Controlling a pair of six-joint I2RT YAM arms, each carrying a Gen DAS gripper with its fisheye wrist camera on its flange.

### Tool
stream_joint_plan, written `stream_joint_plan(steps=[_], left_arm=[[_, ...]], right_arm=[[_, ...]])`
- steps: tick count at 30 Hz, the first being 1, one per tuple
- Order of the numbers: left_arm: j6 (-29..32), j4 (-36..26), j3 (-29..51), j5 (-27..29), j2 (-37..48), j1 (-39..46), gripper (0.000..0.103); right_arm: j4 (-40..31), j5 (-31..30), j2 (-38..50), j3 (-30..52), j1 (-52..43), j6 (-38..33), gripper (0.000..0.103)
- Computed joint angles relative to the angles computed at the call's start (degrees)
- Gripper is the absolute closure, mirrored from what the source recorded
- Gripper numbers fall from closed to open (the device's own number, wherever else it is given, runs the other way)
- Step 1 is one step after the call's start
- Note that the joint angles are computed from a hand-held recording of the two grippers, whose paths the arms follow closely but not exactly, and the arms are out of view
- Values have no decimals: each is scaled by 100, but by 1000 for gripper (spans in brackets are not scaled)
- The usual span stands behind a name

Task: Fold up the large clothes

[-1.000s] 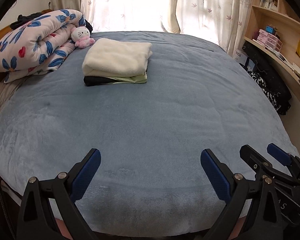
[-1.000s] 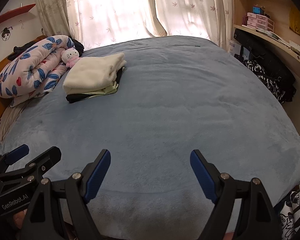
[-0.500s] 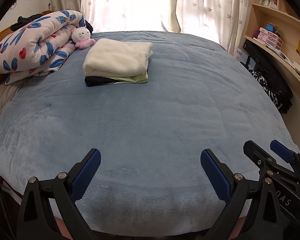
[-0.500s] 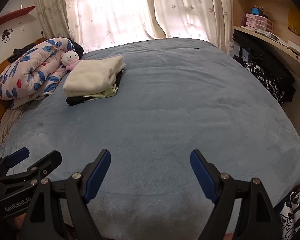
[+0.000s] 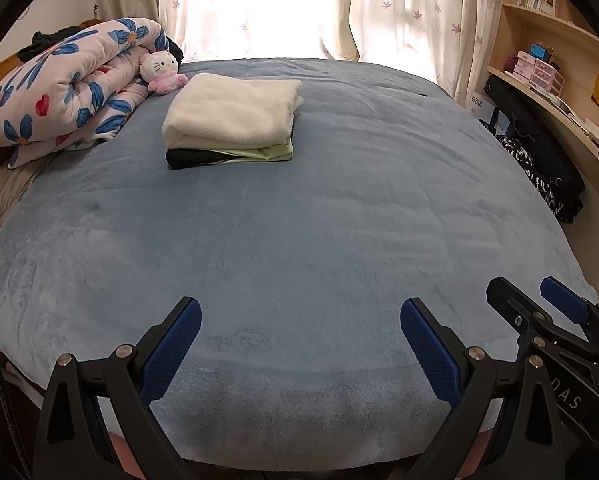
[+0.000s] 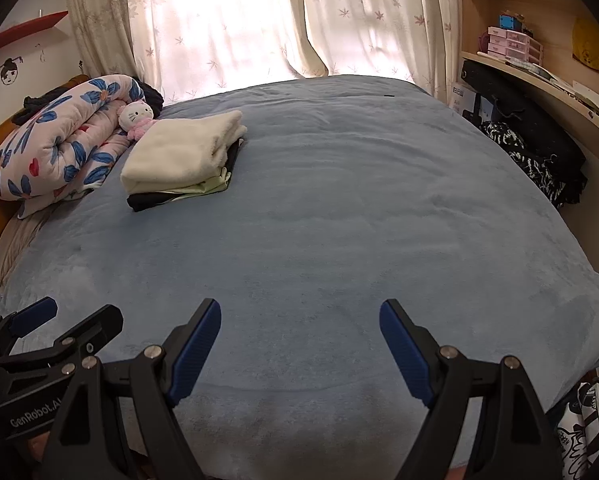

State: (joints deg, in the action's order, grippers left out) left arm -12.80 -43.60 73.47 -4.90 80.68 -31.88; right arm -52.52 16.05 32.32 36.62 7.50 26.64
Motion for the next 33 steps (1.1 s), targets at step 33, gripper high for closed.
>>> stream_joint_plan(steps=[33], left_arm=[[9, -50, 33, 71, 110, -23, 4]], right_arm=[[155, -147, -36, -174, -301, -219, 21]])
